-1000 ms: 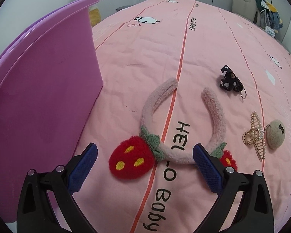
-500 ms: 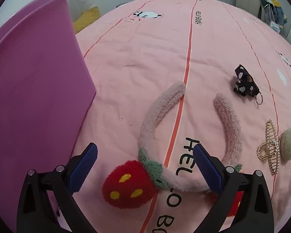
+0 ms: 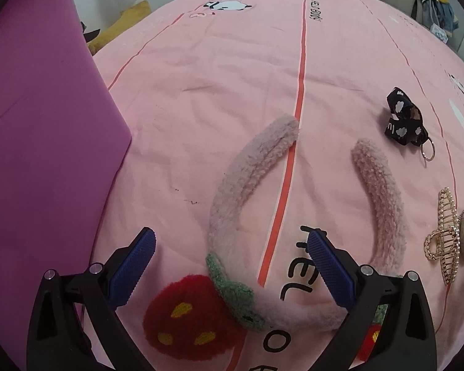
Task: Organize jewelry
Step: 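Grasp the grey fuzzy pouf with the right tool while the left tool reaches the pink headband, then grasp the pink headband with the left tool while the right tool lifts the pouf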
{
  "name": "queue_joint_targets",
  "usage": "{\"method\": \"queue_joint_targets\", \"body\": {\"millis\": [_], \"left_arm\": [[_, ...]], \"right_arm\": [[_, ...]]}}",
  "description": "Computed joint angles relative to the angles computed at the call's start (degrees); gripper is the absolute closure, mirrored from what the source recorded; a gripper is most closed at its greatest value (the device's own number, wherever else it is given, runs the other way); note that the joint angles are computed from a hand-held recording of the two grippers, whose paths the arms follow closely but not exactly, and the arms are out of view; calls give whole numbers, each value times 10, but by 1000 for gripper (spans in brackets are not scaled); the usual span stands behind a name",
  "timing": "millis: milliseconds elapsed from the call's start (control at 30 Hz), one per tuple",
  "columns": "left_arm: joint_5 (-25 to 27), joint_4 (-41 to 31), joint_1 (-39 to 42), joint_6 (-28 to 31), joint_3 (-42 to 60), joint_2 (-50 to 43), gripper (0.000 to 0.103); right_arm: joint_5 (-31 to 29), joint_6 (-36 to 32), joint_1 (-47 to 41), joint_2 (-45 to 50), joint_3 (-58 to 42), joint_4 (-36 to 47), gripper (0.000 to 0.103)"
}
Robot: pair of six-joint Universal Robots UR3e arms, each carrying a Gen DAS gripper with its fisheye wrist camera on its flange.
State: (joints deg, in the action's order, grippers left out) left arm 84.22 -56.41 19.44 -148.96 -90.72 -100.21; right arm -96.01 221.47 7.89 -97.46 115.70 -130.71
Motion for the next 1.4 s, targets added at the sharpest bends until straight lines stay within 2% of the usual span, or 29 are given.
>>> {"method": "queue_joint_targets", "body": {"millis": [233,500,700,767,800,833,867,933,967,1000,1200,1400], "left_arm": [[14,-20,-8,-26,56,-72,6],[29,30,-26,-34,46,-90,5],[49,90,-48,-50,-13,-65,6],[46,80,-49,-52,-13,-61,11],[41,69,-49,-52,-12,-56,18],[35,58,-47,-47,-22,-39,30],[27,47,-48,-40,-28,-25,37],[29,48,-58,-29,-46,-3,66],[30,48,-60,-25,-53,4,75],[29,44,-60,-22,-58,12,90],[8,-1,-30,-9,-74,58,92],[-32,-68,40,29,-106,149,93]], "right_arm": [[-18,-4,9,37,-17,-3,28],[-74,-1,42,101,-71,23,25],[-85,-1,49,112,-82,27,26],[-84,-4,49,113,-88,35,29],[-86,-4,51,112,-90,40,37],[-88,-4,52,109,-92,44,44],[-87,-1,53,107,-94,47,45],[-81,-2,50,101,-93,49,49],[-79,-2,48,96,-87,45,51],[-74,-1,45,85,-78,39,53],[-51,14,39,7,-18,17,54],[-75,56,88,-73,1,46,54]]}}
